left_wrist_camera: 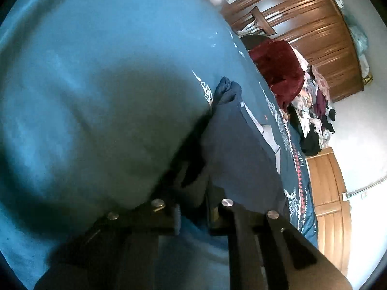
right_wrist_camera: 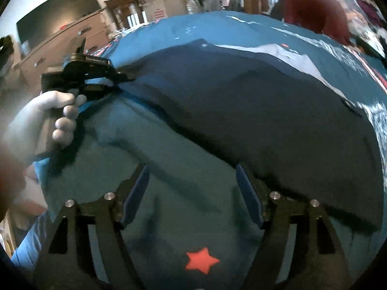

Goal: Fold large clothes
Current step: 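Fold the hem up toward the collar with the right tool while the left tool grips the jacket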

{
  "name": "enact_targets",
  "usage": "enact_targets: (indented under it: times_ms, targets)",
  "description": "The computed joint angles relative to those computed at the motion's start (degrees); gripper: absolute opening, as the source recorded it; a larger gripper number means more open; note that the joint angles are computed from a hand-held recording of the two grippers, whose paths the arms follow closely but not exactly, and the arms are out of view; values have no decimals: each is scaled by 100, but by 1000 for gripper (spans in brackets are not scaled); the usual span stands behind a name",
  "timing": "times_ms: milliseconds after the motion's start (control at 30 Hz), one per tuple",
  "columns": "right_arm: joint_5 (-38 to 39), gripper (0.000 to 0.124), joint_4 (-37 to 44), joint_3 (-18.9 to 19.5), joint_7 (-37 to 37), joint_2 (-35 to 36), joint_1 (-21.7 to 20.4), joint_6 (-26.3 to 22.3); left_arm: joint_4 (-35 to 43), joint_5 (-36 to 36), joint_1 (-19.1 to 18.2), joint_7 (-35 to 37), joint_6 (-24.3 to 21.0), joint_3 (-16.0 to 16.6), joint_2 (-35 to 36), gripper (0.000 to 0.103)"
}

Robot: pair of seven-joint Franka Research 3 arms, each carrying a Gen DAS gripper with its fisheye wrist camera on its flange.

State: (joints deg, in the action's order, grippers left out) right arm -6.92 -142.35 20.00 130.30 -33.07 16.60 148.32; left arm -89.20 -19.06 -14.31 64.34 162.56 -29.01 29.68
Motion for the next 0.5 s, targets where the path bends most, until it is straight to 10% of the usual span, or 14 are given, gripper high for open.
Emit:
enact_targets:
  times_ms: [167,233,300,400,500]
  targets:
    - [-117,74,-163,-336,294,-184,244,-7,-126,332,-255,-186,436,192,-61,54]
    - [132,74,-99,-301,121,-162,114,60,82,687,-539,-556,440,489,36,51]
    - [440,74,49,-387,-252,-75,54,173,-159,851,-410,-500,690,420,-106,12]
    - [1331,79,648,-487,-1196,312,-242,256,-154,1636,-833,-730,841,911,-278,10]
    - [1301,88,2060,-1353,-1690,1410,233,-301,156,2952,-1651,-989,734,1671,-360,9]
